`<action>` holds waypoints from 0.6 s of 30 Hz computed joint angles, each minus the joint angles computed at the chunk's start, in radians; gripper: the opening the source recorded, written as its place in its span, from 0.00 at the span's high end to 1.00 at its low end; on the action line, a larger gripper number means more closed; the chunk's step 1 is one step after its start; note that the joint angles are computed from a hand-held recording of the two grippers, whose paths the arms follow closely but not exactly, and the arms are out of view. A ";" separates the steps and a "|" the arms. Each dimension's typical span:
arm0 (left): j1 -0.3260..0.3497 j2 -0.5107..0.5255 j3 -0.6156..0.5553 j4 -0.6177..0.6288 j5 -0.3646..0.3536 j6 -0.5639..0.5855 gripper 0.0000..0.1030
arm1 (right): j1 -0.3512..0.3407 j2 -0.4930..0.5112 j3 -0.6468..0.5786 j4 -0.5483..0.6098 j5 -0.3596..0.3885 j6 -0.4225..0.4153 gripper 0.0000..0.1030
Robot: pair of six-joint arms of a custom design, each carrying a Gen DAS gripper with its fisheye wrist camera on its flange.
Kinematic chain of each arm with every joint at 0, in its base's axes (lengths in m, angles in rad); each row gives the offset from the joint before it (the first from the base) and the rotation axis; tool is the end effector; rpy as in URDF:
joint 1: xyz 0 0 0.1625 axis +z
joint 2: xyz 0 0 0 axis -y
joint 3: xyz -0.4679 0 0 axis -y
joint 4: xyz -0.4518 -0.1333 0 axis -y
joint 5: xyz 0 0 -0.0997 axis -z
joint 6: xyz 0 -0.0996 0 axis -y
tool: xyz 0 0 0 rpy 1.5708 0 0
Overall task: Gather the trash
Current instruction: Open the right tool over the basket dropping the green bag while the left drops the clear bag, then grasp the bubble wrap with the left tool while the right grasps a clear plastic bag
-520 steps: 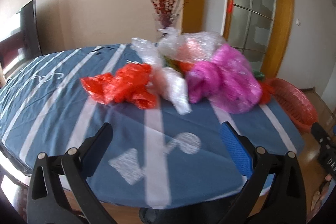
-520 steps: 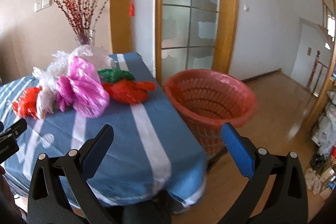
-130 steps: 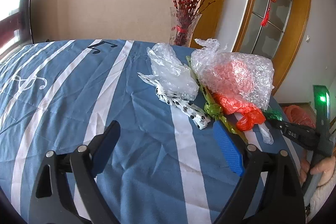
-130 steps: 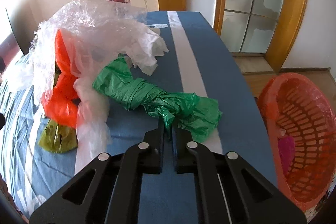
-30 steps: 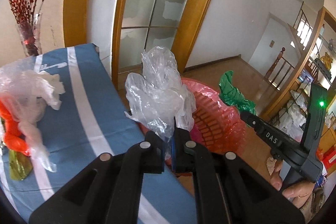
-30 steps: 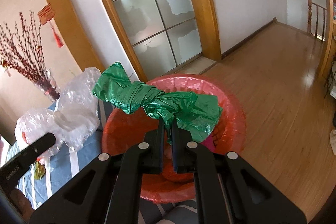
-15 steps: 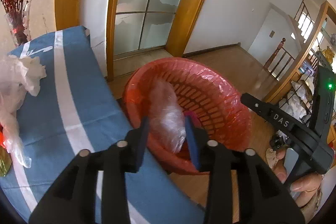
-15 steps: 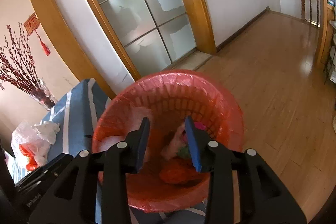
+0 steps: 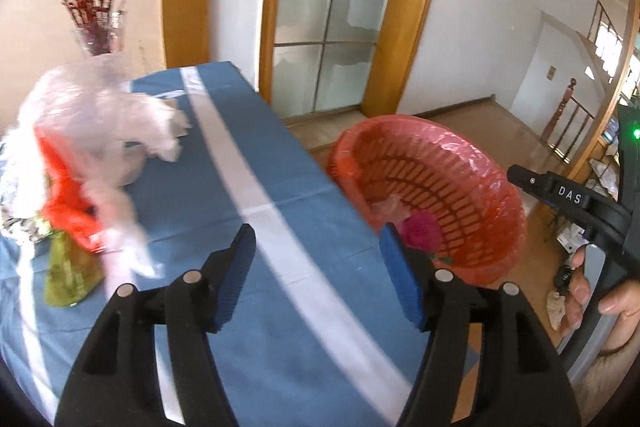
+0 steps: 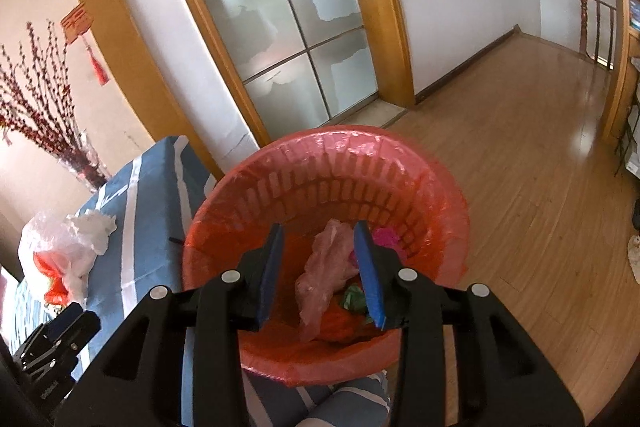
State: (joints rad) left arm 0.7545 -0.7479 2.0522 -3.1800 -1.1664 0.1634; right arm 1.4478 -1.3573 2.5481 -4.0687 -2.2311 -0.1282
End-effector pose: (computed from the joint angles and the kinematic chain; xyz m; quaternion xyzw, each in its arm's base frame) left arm -0.3078 -0.5261 -0.0125 0.4287 0.8688 -0.2046 0.1403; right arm 0.0264 -0.3747 0.2760 -0.1952 -0.7516 0.5384 0.3274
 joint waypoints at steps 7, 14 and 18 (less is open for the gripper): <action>0.003 -0.069 0.046 -0.118 0.114 0.026 0.30 | 0.032 0.041 -0.014 0.017 -0.015 -0.003 0.63; 0.033 -0.087 -0.020 -0.216 0.304 0.042 0.26 | 0.051 0.066 -0.022 0.044 -0.005 0.014 0.63; 0.064 -0.064 -0.096 -0.146 0.367 0.034 0.26 | 0.072 0.085 -0.031 0.053 -0.004 0.011 0.63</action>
